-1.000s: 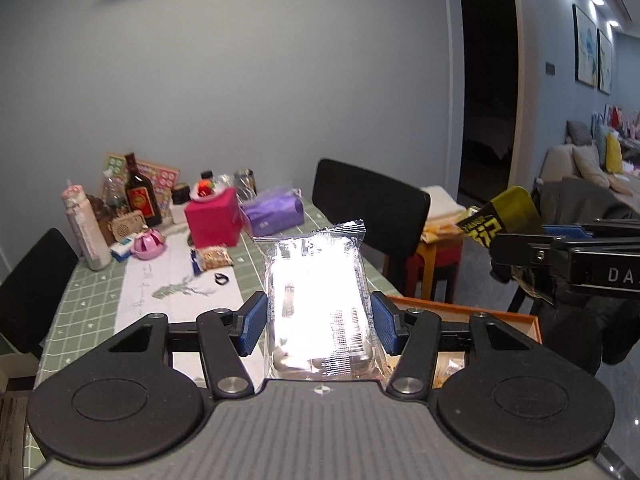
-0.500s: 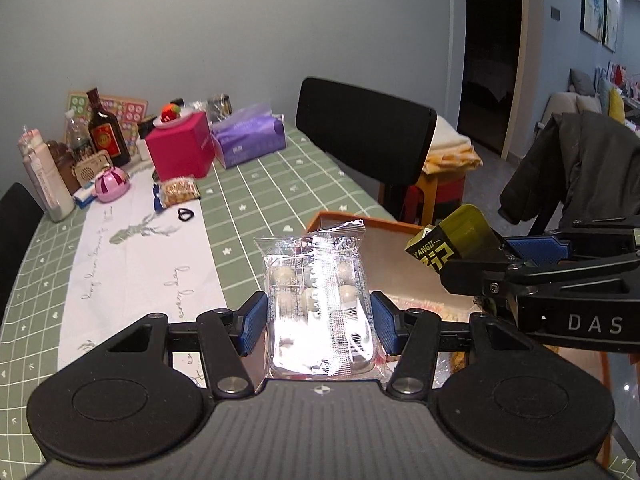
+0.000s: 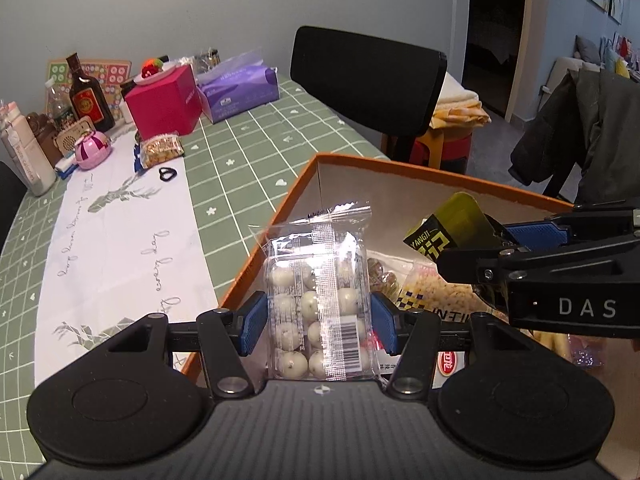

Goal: Organize snacks
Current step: 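Lower the white-ball packet and seaweed bag into the orange box and open both tools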

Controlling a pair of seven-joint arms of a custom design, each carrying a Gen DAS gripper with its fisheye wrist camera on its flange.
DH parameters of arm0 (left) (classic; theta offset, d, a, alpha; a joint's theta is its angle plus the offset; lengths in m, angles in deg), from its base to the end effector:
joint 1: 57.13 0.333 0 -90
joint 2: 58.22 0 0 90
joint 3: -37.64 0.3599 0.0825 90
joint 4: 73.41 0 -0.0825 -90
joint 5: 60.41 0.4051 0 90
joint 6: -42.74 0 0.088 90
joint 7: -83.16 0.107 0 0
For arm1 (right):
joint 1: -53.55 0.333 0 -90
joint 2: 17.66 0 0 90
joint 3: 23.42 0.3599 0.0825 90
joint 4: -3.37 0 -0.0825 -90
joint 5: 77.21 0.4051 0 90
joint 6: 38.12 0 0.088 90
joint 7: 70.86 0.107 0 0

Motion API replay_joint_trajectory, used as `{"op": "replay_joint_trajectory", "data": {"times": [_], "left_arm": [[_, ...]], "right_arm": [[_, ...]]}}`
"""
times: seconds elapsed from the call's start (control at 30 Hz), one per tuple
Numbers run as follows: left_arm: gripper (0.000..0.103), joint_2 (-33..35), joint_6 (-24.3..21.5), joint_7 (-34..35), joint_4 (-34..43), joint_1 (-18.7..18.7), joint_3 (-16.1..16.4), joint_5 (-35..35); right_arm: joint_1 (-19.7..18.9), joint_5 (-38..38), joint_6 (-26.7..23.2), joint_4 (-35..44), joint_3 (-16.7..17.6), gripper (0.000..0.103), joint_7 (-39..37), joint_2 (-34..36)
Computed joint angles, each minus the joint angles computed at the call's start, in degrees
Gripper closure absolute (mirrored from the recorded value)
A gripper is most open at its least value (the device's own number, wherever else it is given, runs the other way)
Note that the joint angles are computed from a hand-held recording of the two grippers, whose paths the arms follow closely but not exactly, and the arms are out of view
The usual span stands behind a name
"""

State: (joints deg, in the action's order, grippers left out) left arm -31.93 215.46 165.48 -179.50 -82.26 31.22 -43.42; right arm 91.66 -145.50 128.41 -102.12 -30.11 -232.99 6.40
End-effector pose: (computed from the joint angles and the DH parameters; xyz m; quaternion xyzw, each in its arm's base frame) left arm 0.6100 -0.3872 0.3829 -0.4093 0.8433 -0.2915 0.1906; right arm 0.5604 0.4188 0.3707 -0.5739 0.7121 -0.1805 0.3619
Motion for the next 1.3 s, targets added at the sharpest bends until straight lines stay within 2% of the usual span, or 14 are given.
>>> {"op": "replay_joint_trajectory", "data": {"times": [0.23,0.47,0.57,0.83,1.0,1.3], "left_arm": [[0.040,1.55,-2.05,0.59,1.78,-0.28,-0.09,0.12],[0.040,2.80,-3.64,1.27,3.56,-1.03,0.24,1.37],[0.040,3.88,-5.67,2.74,5.06,0.04,-1.35,0.49],[0.040,5.53,-8.27,3.17,7.21,-1.02,-1.07,1.01],[0.040,5.92,-10.99,4.13,8.32,-0.11,-2.27,-0.08],[0.040,6.34,-14.69,3.68,10.02,-0.88,-1.84,0.66]], "right_arm": [[-0.49,5.17,0.74,0.96,-0.05,0.060,-4.67,2.08],[0.45,10.81,1.81,1.28,-1.62,0.059,-9.00,3.38],[1.06,13.27,2.25,1.48,-2.48,0.059,-10.81,4.01],[3.13,19.13,3.35,1.84,-5.13,0.059,-15.02,5.34],[3.76,22.64,4.22,1.98,-6.15,0.059,-17.41,6.07],[4.93,29.34,5.39,2.40,-7.62,0.058,-22.24,7.39]]}}
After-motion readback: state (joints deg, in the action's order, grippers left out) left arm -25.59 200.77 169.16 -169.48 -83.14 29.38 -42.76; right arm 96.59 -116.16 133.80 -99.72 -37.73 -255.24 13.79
